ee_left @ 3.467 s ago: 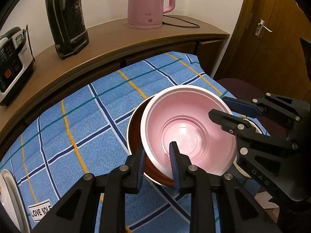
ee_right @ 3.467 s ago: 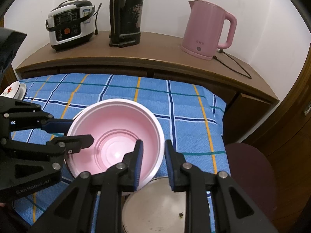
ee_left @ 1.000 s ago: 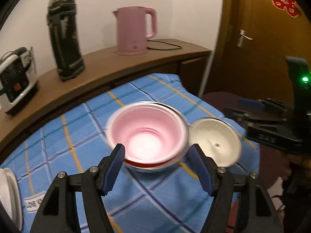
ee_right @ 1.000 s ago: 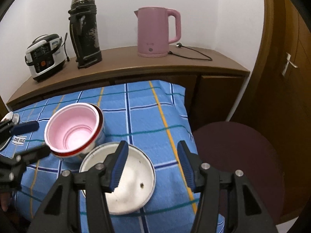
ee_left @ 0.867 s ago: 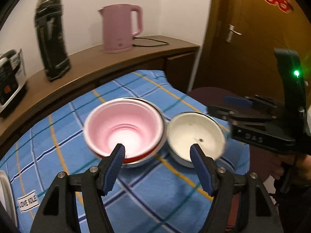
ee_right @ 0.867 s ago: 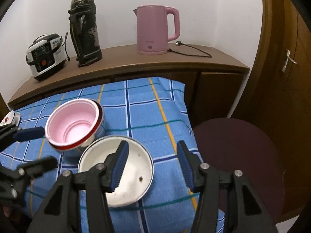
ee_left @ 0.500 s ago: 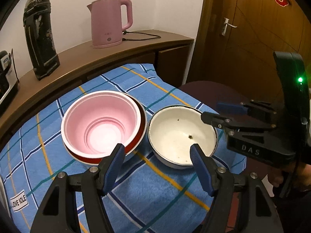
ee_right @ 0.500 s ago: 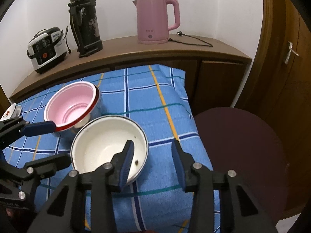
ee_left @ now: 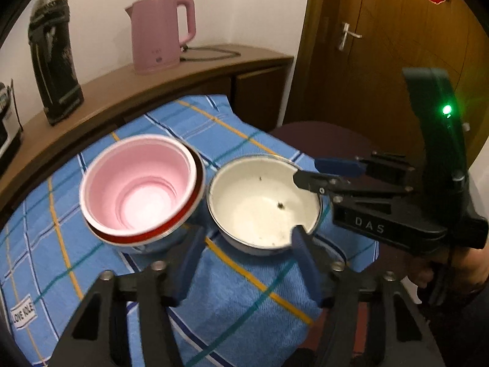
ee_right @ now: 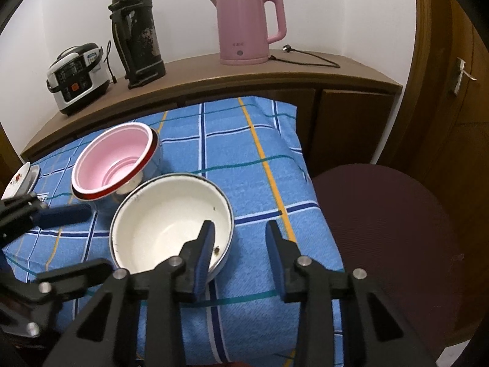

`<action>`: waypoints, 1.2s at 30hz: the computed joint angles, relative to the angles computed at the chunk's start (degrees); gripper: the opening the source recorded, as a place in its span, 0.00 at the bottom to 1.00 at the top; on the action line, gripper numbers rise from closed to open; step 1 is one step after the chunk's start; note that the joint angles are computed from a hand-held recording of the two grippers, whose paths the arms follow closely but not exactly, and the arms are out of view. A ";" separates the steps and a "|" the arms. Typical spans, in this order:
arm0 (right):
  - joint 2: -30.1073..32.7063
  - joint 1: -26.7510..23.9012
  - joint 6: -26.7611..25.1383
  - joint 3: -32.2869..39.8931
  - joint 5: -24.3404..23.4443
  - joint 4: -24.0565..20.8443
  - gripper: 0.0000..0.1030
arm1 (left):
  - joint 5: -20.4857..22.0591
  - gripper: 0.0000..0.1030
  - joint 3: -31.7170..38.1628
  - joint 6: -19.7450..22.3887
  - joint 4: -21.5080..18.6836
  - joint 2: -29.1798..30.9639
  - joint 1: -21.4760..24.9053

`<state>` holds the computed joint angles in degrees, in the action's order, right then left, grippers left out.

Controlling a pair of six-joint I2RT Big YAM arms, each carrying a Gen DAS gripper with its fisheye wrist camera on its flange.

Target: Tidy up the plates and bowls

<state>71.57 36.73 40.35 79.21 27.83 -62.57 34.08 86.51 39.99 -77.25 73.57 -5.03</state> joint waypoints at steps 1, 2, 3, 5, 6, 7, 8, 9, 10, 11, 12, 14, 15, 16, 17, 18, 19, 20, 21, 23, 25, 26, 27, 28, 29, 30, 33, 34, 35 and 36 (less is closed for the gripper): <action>0.05 0.06 -0.07 -0.07 -0.17 0.15 0.32 | -0.21 0.51 -0.12 -0.16 0.02 0.06 -0.16; 0.12 0.10 -0.17 -0.08 -0.28 0.25 0.31 | -0.53 0.50 -0.30 -0.31 0.14 0.10 -0.33; 0.14 0.08 -0.26 -0.12 -0.36 0.33 0.31 | -0.60 0.50 -0.38 -0.42 0.12 0.20 -0.42; 0.20 0.02 -0.34 -0.33 -0.54 0.61 0.30 | -0.13 0.50 -0.29 -0.67 -0.04 0.50 -0.34; 0.23 0.02 -0.31 -0.41 -0.59 0.64 0.30 | -0.15 0.50 -0.34 -0.93 0.16 0.53 -0.37; 0.25 -0.01 -0.37 -0.51 -0.72 0.78 0.29 | -0.06 0.49 -0.41 -1.10 0.24 0.53 -0.39; 0.26 -0.03 -0.44 -0.65 -0.95 1.03 0.29 | 0.14 0.49 -0.33 -1.20 0.08 0.63 -0.33; 0.28 -0.12 -0.55 -0.72 -1.10 1.16 0.28 | 0.42 0.50 -0.18 -1.28 -0.24 0.77 -0.30; 0.31 -0.10 -0.57 -0.80 -1.17 1.31 0.28 | 0.86 0.50 0.11 -1.28 -0.72 0.99 -0.28; 0.31 -0.09 -0.58 -0.89 -1.25 1.45 0.28 | 0.97 0.49 0.22 -1.57 -0.83 1.12 -0.42; 0.35 -0.05 -0.61 -0.94 -1.33 1.60 0.28 | 0.86 0.49 0.18 -2.06 -0.51 1.17 -0.68; 0.29 -0.04 -0.72 -1.16 -1.55 1.99 0.24 | 0.00 0.49 -0.14 -2.93 0.47 1.19 -1.32; 0.20 -0.04 -0.78 -1.36 -1.69 2.22 0.23 | -0.07 0.49 -0.07 -3.20 0.46 1.34 -1.45; 0.16 -0.05 -0.65 -1.57 -1.76 2.49 0.21 | -0.20 0.47 -0.13 -3.51 0.70 1.32 -1.66; 0.19 -0.03 -0.49 -1.61 -1.50 2.47 0.20 | -0.66 0.45 -0.30 -3.82 1.20 1.15 -1.99; 0.13 0.01 -0.38 -1.72 -1.32 2.63 0.20 | -0.96 0.44 -0.37 -3.95 1.47 1.07 -2.14; -0.05 -0.03 -0.30 -1.98 -1.21 3.03 0.20 | -1.61 0.44 -0.49 -4.34 1.92 0.94 -2.43; -0.05 -0.06 -0.31 -2.03 -1.17 3.13 0.20 | -2.08 0.42 -0.54 -4.66 2.24 0.92 -2.59; -0.11 -0.14 -0.32 -2.15 -1.22 3.33 0.20 | -2.43 0.39 -0.51 -4.99 2.46 1.00 -2.72; -0.18 -0.21 -0.10 -2.29 -1.19 3.51 0.20 | -3.10 0.37 -0.37 -5.67 2.89 1.19 -2.92; -0.24 -0.25 0.28 -2.34 -1.26 3.56 0.19 | -3.26 0.37 -0.36 -5.89 3.00 1.19 -3.01; -0.34 -0.27 0.67 -2.43 -1.36 3.64 0.19 | -3.45 0.37 -0.57 -5.95 3.32 0.97 -3.10; -0.38 -0.34 0.73 -2.45 -1.39 3.63 0.19 | -3.61 0.37 -0.75 -6.01 3.63 0.82 -3.20; -0.32 -0.23 0.84 -2.35 -1.22 3.48 0.19 | -3.82 0.37 -0.89 -6.07 3.88 0.70 -3.27; -0.30 -0.12 0.98 -2.26 -1.11 3.36 0.19 | -3.98 0.37 -0.98 -6.10 3.99 0.64 -3.30; -0.34 -0.18 0.89 -2.31 -1.22 3.46 0.19 | -4.08 0.37 -1.07 -6.03 4.09 0.62 -3.29; -0.34 -0.05 0.94 -2.17 -1.15 3.38 0.19 | -4.27 0.37 -1.00 -6.02 4.02 0.73 -3.33; -0.29 -0.05 0.88 -2.09 -1.10 3.24 0.19 | -4.26 0.37 -0.96 -6.00 3.97 0.73 -3.32; -0.31 -0.05 0.90 -2.10 -1.09 3.18 0.19 | -4.23 0.37 -0.92 -5.94 3.92 0.71 -3.30; -0.38 -0.11 0.91 -2.17 -1.13 3.22 0.19 | -4.20 0.37 -0.92 -5.81 3.93 0.65 -3.27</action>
